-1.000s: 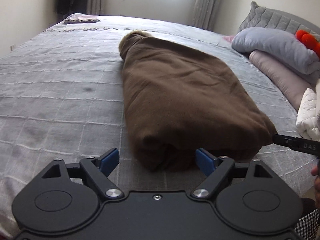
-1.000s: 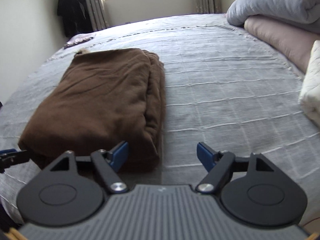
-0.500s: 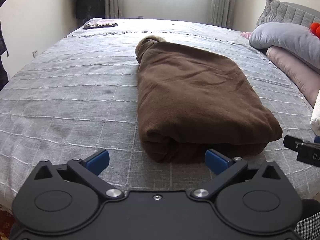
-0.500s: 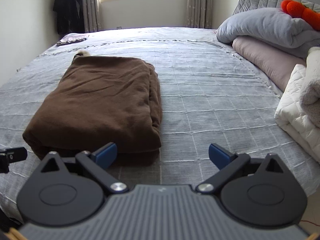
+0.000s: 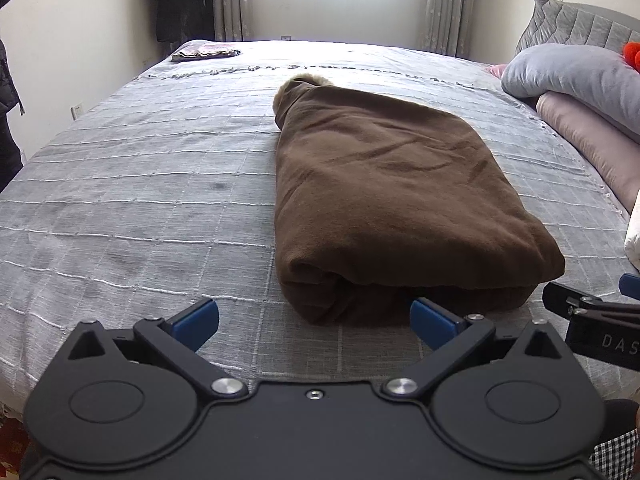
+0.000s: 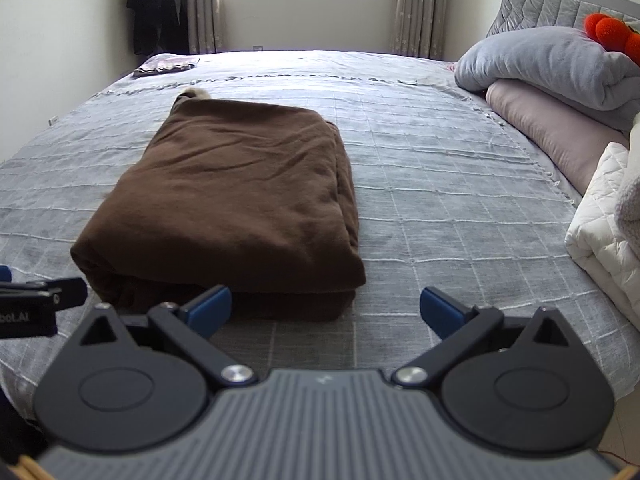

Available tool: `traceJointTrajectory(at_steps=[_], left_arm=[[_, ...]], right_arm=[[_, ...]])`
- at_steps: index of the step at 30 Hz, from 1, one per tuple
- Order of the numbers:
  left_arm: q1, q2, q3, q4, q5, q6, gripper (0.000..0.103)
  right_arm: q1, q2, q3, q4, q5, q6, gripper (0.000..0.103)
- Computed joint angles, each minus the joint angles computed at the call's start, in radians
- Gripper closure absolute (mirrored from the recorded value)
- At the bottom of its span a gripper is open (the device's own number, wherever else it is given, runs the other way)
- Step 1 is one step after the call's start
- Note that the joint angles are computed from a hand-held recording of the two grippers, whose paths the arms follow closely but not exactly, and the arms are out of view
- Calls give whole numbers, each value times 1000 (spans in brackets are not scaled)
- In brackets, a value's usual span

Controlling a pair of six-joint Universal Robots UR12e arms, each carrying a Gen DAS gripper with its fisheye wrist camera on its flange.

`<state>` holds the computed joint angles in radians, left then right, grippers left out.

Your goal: Fold large clothes

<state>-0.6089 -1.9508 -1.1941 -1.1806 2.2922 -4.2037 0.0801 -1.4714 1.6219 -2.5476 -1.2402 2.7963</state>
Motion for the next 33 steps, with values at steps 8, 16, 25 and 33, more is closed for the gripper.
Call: traceJointTrajectory(at_steps=[8, 16, 25, 33], left_arm=[[4, -7, 7, -15, -14, 3, 0], [4, -9, 10, -24, -15, -6, 0], [5, -7, 6, -21, -17, -7, 0], [7, -10, 7, -27, -24, -9, 0]], right_arm=[[3, 2, 1, 5, -3, -15, 0], [5, 8, -2, 19, -6, -20, 0], [7, 8, 1, 28, -2, -29, 0], [9, 9, 0, 32, -7, -29, 0]])
